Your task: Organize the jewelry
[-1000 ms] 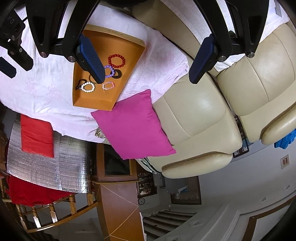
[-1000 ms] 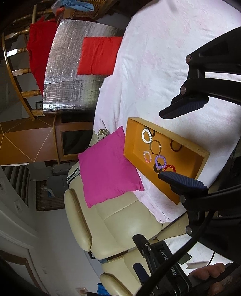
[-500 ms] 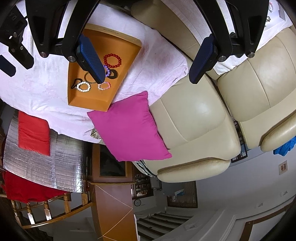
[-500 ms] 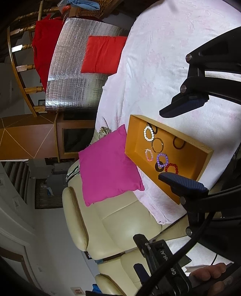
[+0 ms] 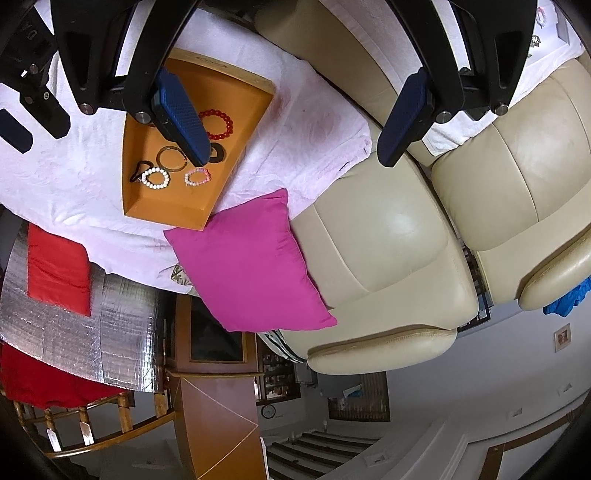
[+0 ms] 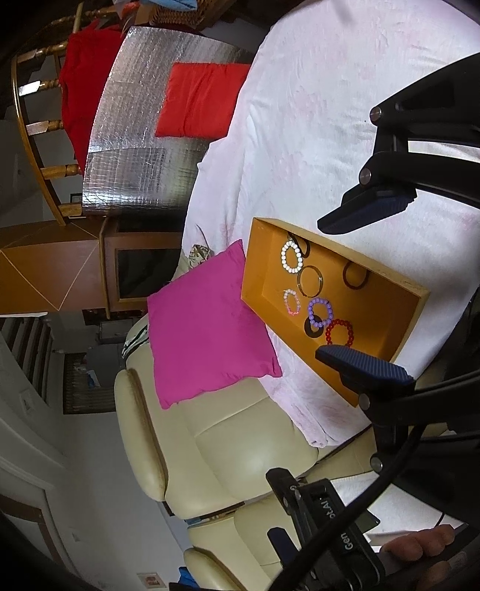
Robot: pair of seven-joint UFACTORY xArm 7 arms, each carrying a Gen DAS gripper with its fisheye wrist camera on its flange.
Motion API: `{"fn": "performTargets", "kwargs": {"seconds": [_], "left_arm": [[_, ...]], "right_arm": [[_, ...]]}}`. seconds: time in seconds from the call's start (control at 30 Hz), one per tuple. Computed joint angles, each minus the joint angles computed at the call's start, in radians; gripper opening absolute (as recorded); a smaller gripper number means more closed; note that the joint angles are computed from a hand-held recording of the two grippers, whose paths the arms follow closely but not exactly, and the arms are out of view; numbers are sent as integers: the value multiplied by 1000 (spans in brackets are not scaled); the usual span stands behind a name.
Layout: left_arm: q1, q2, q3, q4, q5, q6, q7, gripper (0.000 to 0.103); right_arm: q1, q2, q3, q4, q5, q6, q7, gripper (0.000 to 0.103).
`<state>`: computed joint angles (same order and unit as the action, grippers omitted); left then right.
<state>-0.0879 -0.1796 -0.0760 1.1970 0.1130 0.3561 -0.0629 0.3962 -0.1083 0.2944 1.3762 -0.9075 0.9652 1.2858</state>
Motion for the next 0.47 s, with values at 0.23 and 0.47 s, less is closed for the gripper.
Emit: {"fn": "performTargets", "kwargs": {"seconds": [0.23, 0.47], "left_arm": [[4, 14, -20, 12, 56, 3, -39, 92], [-64, 47, -57, 32, 75, -46, -12, 92]], "right_arm": [[-12, -7, -14, -22, 7, -31, 0, 66], [-80, -129, -28, -156, 19, -89, 61, 66]]}}
